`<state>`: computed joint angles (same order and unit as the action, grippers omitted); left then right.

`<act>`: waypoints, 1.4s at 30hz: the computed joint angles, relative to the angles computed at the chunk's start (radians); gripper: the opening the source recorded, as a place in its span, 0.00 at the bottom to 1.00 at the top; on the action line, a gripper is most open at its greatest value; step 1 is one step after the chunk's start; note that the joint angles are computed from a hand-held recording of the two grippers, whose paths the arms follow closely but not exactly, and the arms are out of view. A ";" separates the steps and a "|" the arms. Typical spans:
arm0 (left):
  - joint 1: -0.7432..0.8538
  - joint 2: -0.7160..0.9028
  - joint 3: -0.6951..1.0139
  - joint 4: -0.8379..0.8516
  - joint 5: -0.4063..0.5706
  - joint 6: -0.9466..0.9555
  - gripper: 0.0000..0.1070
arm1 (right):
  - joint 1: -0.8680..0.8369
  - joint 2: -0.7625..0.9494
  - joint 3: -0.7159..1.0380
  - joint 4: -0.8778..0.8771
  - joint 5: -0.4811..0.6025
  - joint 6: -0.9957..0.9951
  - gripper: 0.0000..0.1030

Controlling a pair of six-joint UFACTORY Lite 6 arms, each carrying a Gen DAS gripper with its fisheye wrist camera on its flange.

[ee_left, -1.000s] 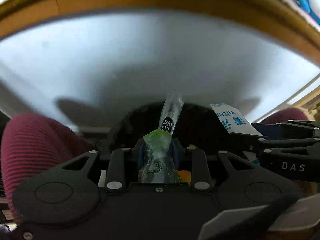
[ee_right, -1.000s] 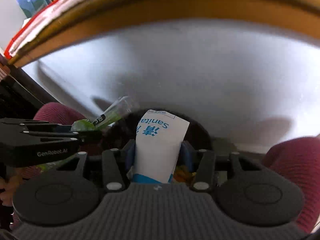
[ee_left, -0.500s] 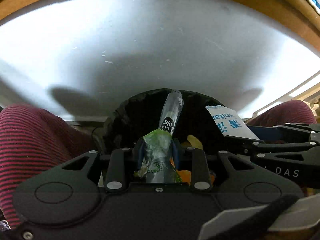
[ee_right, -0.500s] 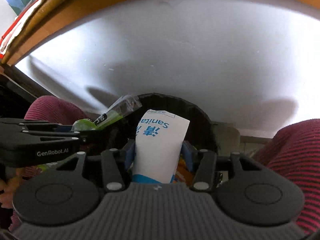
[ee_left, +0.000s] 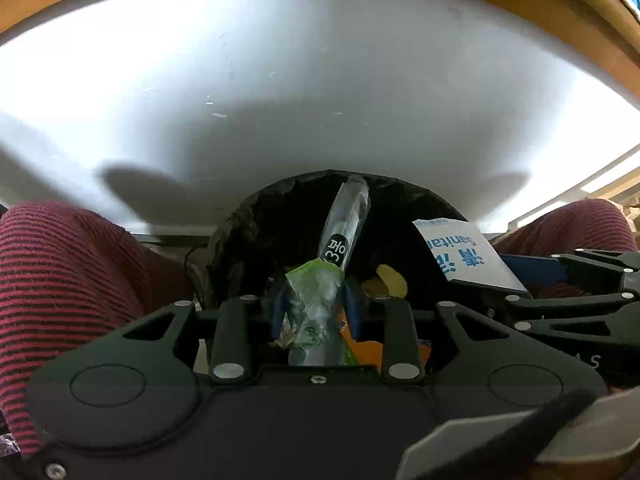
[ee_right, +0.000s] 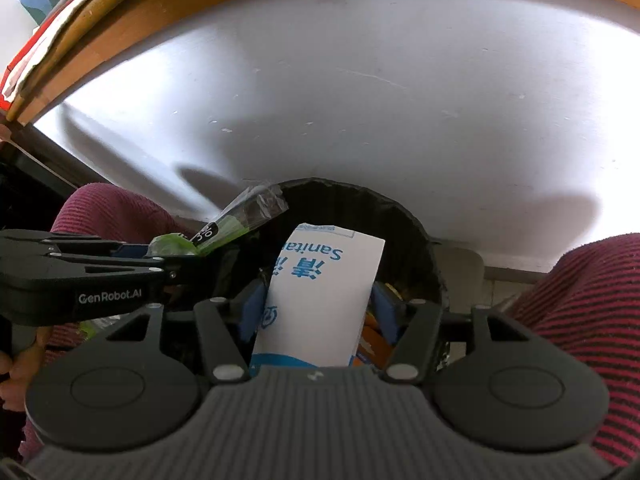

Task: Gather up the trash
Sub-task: 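Open both tools to drop the bottle and tissue pack into the bin, then raise both open tools back over the table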

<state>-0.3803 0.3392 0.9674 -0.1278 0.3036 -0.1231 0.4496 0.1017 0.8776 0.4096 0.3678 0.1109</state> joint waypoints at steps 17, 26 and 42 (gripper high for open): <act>-0.013 -0.006 0.004 0.088 0.028 -0.104 0.43 | -0.004 0.009 0.001 0.025 0.002 -0.024 0.76; -0.028 -0.043 -0.003 0.167 0.036 -0.187 0.46 | -0.003 -0.021 0.004 -0.011 0.013 -0.002 0.76; -0.045 -0.357 -0.035 0.411 0.045 -0.381 0.67 | -0.042 -0.228 0.083 -0.020 0.035 -0.120 0.80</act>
<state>-0.4252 -0.0180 0.9320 0.2831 0.3484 -0.5039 0.4077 -0.1262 0.9603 0.3893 0.4030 -0.0093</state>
